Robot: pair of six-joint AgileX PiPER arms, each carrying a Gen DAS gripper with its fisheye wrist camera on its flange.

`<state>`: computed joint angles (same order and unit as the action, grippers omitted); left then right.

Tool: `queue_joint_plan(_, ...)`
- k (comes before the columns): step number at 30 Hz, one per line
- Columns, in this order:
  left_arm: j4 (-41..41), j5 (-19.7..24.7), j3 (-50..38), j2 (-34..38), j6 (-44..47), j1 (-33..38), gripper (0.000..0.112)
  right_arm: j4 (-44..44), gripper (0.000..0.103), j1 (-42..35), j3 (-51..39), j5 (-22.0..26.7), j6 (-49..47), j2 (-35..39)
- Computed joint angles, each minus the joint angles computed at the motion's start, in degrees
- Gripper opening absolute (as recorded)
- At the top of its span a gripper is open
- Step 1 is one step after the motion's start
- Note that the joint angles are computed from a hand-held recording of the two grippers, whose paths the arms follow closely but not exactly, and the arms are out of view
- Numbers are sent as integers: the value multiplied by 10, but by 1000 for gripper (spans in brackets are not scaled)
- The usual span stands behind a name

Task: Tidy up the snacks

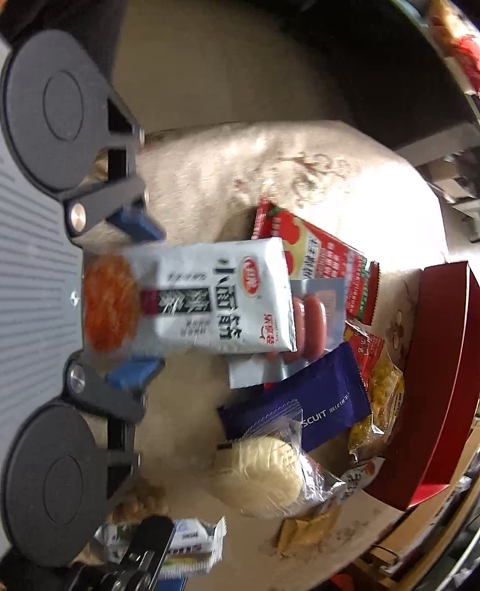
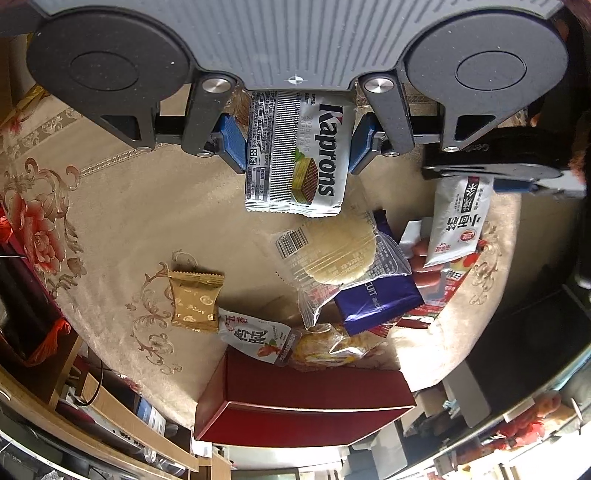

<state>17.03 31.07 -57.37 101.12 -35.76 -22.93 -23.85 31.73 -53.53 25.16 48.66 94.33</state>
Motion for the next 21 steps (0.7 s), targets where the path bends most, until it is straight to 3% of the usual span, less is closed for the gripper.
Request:
queue_joint_plan(4,42,43,-4,-10,-37,-21,44,-40,66,16,5,2,36,-16)
queue_joint_plan(14,-25,32,16,-91,34,-7,40,-142,65,51,24,30,157,-52)
queue_joint_plan(21,-74,7,22,-104,94,15,40,-145,65,79,21,81,183,-61)
